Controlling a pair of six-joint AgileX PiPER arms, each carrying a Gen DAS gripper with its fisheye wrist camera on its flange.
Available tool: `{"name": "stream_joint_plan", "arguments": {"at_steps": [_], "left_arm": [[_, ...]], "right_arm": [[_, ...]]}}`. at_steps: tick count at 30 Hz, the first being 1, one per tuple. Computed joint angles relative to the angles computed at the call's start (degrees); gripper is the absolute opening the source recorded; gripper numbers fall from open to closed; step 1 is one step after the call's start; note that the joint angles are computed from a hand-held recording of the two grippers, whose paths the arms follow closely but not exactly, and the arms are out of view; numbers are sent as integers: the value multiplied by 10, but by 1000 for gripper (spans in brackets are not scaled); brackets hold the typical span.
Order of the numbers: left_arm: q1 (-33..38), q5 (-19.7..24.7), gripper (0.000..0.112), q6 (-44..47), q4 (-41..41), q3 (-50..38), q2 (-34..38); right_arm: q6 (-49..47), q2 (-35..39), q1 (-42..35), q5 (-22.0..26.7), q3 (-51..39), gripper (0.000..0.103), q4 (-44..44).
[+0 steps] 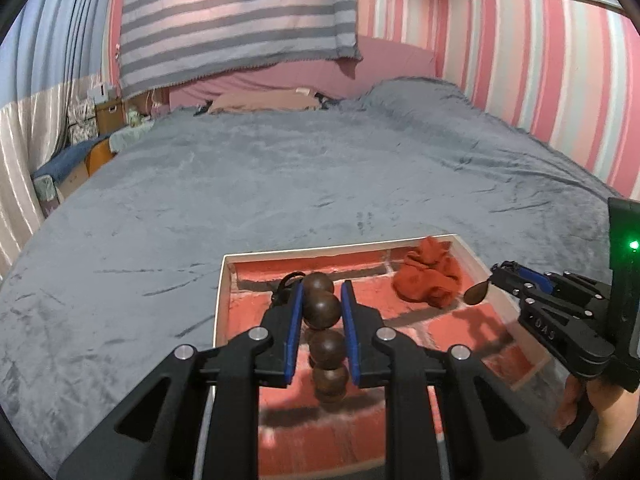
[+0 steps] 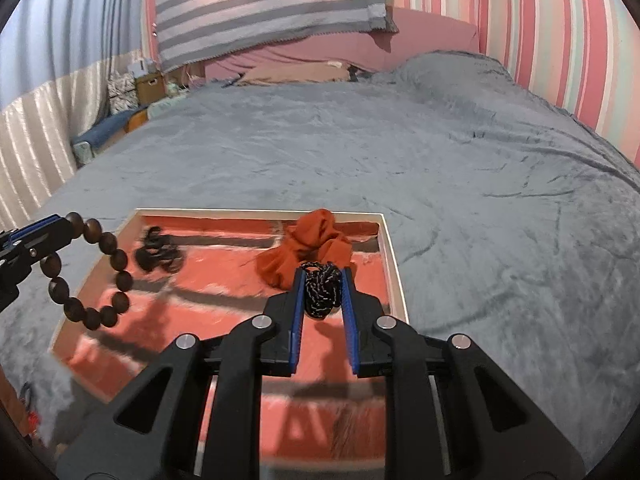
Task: Organize jewelry
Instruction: 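Carry the bead bracelet into the tray with the left tool while the right tool drops the pendant there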
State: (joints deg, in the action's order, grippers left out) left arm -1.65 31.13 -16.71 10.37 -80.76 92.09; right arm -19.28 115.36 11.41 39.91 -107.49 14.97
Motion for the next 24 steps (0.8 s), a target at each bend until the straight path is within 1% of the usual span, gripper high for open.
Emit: {"name": "stream_joint_plan", "arguments": {"at_steps": [3,6,7,10,13,16,19,21,24], "left_arm": [[17,9,20,14,-18,-33,49],[22,11,20,3,-1,-40,71],[23,13,20,-2,5,-41,76],[27,27,20,-21,21,-47,90],[26,40,20,-38,40,-53,101],[34,45,20,-28,27,-53,110],[35,47,20,-39,39,-51,117],[33,49,20,-50,53,-49,123],[34,46,21,-56,64,-43,123]], "right_arm": [[17,43,-1,20,-51,18,-13],[25,64,-3,33,-72,18,-23],[24,66,-5,34,-71,18,-23],[24,52,-8,18,-37,18,-24],[28,50,-11,26,-28,18,-23],[35,44,-9,20,-6,18,-37],[52,59,-7,37,-17,18,-51],[64,78,-6,63,-44,18,-62],[74,86,-1,69,-55,18,-78]]}}
